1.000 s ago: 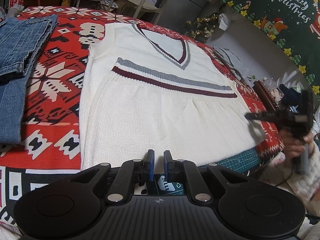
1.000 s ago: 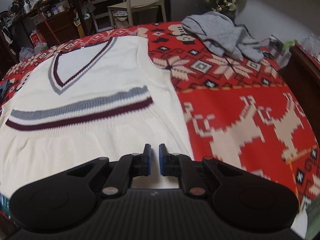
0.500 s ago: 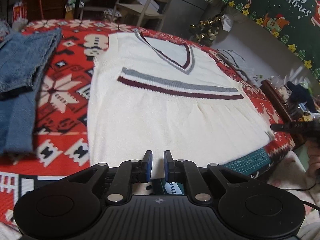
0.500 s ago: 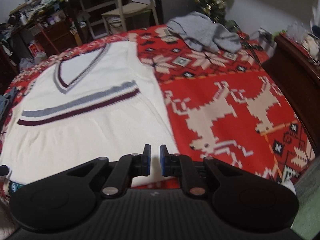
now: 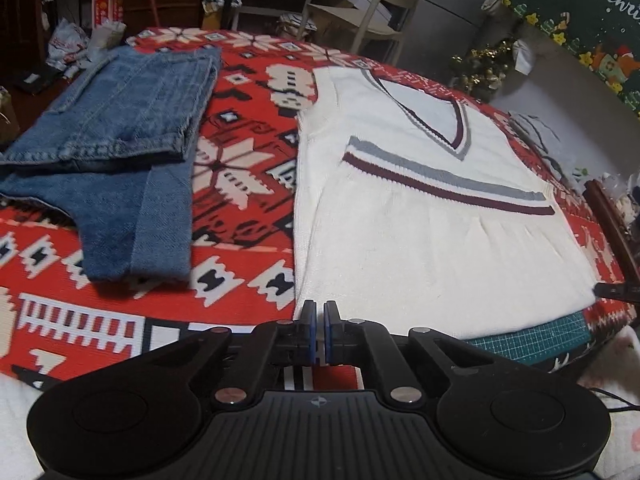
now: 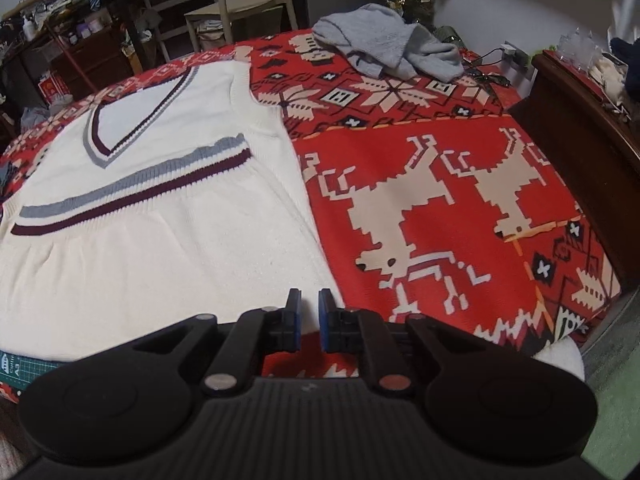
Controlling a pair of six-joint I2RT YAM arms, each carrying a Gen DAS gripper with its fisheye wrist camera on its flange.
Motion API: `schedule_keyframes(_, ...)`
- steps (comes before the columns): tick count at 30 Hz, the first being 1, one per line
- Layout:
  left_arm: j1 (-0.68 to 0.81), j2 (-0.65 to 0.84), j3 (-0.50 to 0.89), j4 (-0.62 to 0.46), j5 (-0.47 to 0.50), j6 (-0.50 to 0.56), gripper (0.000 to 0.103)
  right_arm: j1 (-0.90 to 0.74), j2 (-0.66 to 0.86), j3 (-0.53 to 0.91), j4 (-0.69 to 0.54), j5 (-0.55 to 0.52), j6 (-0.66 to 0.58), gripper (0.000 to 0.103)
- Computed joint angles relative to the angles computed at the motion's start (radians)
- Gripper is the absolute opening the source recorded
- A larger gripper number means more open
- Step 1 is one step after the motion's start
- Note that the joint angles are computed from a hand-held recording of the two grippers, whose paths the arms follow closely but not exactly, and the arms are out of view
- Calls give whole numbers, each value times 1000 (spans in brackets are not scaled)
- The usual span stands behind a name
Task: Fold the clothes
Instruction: 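Open both grippers and hold them above the sweater hem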
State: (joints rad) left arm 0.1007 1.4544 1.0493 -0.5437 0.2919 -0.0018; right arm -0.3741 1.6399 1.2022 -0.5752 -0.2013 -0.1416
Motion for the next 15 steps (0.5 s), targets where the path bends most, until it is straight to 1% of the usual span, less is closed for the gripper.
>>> schedule_keyframes(2,-19,-30,2,5,-1,-23,9,11,-25,2,3,9,-3,12)
schedule_keyframes(3,-39,-32,18,-2,-3,-27,12,32,-42,-3,13,36,-2,12)
schedule_keyframes(4,-71,-28,36,-4,-17,-37,14,63,-65,-20,39,74,1,18)
schedule_keyframes(5,-104,-22,54,-5,-33,-48,19,92,-87,-40,73,96,4,26)
schedule_keyframes(6,-141,-12,73,-2,-52,-56,25,122,-105,-59,105,116,7,41)
schedule_keyframes(7,-182,0,78,21,-83,-68,28,155,-114,-75,131,122,13,49)
schedule_keyframes(8,-222,14,81,49,-117,-79,35,188,-121,-90,158,128,20,51)
schedule_keyframes(9,-261,29,87,74,-150,-88,42,220,-123,-102,184,135,27,55)
schedule_keyframes(10,-292,53,95,101,-175,-104,44,247,-111,-112,208,141,35,59)
schedule_keyframes(11,-312,85,109,116,-185,-125,47,275,-97,-120,231,147,44,60)
schedule_keyframes(12,-329,118,126,127,-191,-146,47,300,-82,-128,258,155,51,64)
schedule_keyframes(13,-345,148,138,138,-209,-160,47,320,-64,-145,298,170,56,73)
schedule_keyframes(15,-378,207,161,151,-269,-172,47,350,-31,-185,389,202,58,81)
